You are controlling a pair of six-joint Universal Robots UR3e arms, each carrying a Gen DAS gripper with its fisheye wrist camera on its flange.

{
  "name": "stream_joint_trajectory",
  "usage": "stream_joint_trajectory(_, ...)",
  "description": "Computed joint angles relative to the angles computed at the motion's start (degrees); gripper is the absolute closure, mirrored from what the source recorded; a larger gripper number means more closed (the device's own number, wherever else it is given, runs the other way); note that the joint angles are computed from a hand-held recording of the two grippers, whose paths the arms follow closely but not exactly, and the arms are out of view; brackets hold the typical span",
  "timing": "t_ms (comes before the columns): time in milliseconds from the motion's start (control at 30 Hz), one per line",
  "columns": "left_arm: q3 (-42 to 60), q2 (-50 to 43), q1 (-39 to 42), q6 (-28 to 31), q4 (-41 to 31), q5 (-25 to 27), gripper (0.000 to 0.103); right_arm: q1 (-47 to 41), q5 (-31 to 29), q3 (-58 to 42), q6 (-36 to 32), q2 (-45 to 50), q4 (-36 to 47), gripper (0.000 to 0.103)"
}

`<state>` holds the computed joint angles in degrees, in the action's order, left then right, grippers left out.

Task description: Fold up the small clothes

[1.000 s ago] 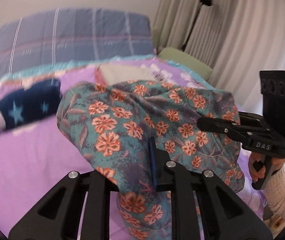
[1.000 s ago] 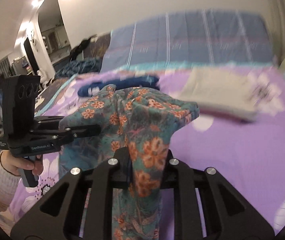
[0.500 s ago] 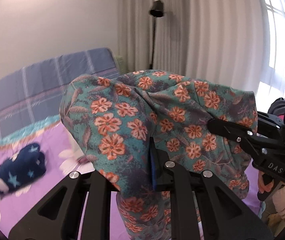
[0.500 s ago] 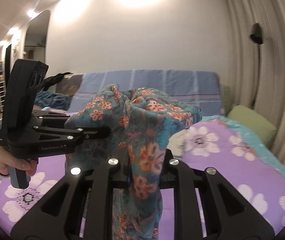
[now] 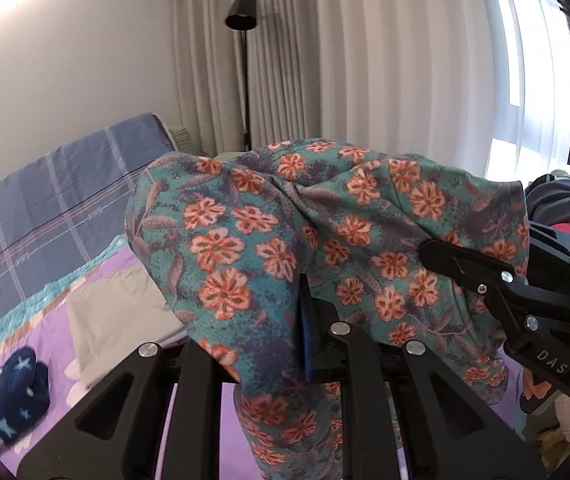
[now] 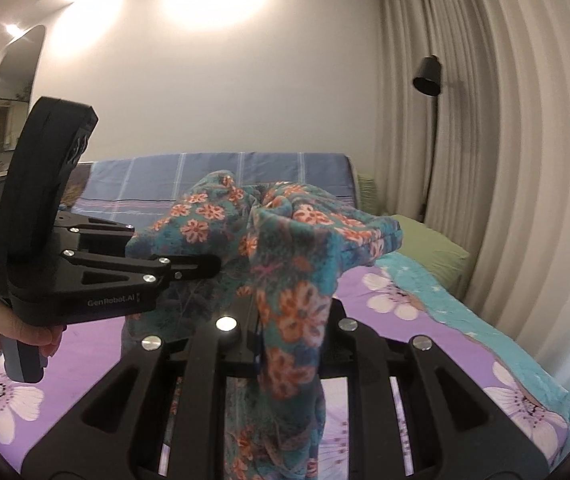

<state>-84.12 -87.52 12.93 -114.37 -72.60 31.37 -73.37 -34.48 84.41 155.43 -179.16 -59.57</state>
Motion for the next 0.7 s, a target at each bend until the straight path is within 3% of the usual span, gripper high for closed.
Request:
stream_joint_trajectory(167,8.28,-10.32,-8.58,-10.7,11.06,4.83,0.087,-1.92,-1.42,7.14,0.48,0.01,-6.84,0.086)
stream_joint_trajectory(367,22.38,-23.74,-17.28,-21.03,19.66,11.14,0.087,-12.9,4.15,6.85,-7.2,2.08,-1.07,0.086)
stream_joint_trajectory(567,40.36,-37.49,-24.53,-27.34,18.71,19.16,0.087,-28.29,10.43,-2.84,-29.38,6.67,24.69,0.086)
stream_joint_trajectory(700,55.13,-47.55,-28.85,-29.98,15.6,25.02,0.087,-38.52,11.66,-15.03,-51.34,12.83,52.24,0.086)
